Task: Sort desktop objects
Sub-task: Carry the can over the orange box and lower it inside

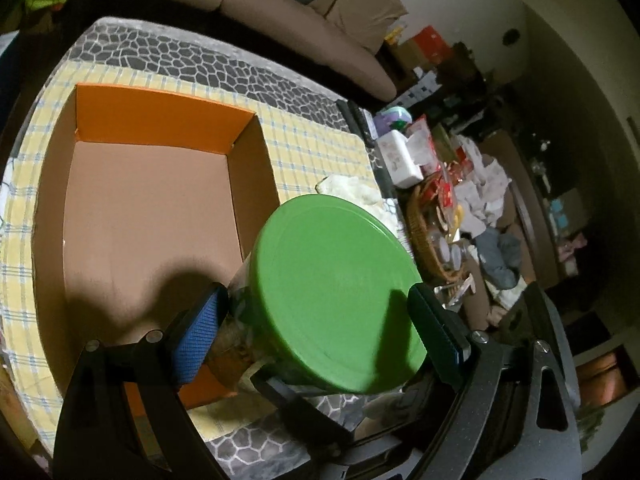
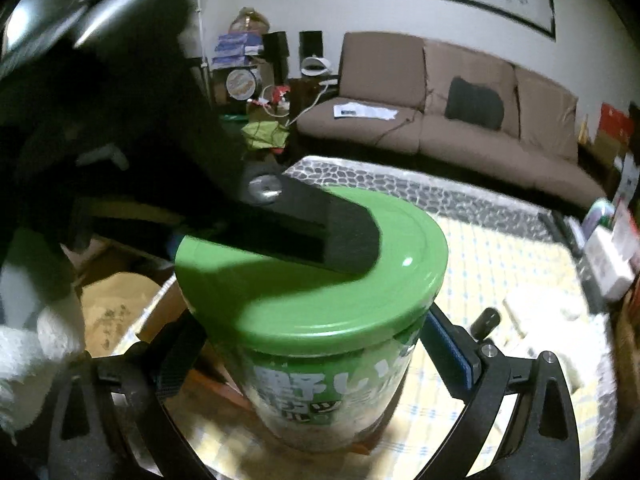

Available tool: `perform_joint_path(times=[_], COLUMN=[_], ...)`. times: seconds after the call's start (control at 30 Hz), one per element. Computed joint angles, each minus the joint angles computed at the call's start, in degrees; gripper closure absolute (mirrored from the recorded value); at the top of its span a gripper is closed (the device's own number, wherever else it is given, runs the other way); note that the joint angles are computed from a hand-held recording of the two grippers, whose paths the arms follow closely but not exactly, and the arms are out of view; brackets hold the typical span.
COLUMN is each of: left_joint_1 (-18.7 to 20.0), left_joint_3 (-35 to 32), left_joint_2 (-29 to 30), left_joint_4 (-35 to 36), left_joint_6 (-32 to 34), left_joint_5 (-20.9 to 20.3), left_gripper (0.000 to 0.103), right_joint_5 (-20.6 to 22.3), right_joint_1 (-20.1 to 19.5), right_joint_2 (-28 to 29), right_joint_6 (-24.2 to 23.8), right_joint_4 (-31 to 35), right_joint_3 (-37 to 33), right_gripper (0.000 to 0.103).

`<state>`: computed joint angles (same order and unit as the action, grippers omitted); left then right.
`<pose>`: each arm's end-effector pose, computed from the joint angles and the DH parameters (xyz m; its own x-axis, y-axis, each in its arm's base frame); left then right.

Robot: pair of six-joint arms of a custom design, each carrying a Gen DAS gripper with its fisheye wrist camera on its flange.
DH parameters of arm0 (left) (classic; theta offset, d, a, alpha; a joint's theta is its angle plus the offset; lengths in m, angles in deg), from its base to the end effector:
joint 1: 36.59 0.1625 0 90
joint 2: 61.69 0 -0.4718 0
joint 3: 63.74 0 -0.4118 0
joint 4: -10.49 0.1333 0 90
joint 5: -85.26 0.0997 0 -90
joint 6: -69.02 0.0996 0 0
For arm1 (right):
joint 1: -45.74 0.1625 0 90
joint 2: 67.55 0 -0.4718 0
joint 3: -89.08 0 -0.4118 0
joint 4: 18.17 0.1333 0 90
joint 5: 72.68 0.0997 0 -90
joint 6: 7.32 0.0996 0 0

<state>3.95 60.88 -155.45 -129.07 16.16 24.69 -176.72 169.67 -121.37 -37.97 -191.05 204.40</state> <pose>-0.2196 -0.4276 0.3719 -0.9879 -0.1530 -0.0254 -0.1121 0.8177 -0.5646 0.4272 -0.4395 0.1278 -0.4700 -0.7966 0.3802 -0.8827 0.4260 -0.1985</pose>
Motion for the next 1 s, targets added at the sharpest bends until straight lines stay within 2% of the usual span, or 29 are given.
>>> perform_joint_path(times=[0.07,0.13,0.23,0.3,0.47,0.53,0.63,0.77,1.0], left_joint_1=[1.47,2.86,6.47,9.27,14.83,16.66,19.21,21.56,24.66], left_joint_3=[-0.86,-1.18,-0.91,-0.47,0.58,1.27,2.16,2.2,2.22], left_joint_2=[0.84,1.58,2.49,3.14,4.45,4.96,6.34,8.29,10.56], left_joint_4=[-0.34,-1.09,-5.31,-8.62,-13.76,-15.81,-18.93,-20.67,-22.21], left_joint_6=[0.56,1.21,1.71,1.73,1.94,1.59,0.95,-1.38,-4.61], left_joint_5=[-1.21,-2.47,-6.41,-9.27,-13.95,-15.57,-17.73,-19.32,-19.36], left_gripper=[0.013,0.012,0.012,0.012,0.012,0.011,0.011,0.005,0.005], right_joint_5=[0.7,1.78,4.21,5.35,4.69,4.43,4.3,4.38,0.97], right_joint_1=[-1.21,-1.78,-4.01,-4.13,-4.71,-3.28,-4.01,-4.99,-4.12], right_joint_2=[0.53,0.63,1.17,1.45,4.08,3.89,5.2,6.11,6.74], right_joint_6=[0.7,4.08,8.32,12.26,16.27,19.08,20.96,23.91,22.83], right_joint_4=[2.31,6.46,13.39,17.48,26.73,30.51,33.27,35.97,38.8], right_joint_3=[-1.62,-3.13,-6.44,-7.68,-12.1,-12.64,-13.99,-15.15,-16.85], right_gripper=[0.002,0.002,0.002,0.002,0.002,0.002,0.002,0.002,0.003])
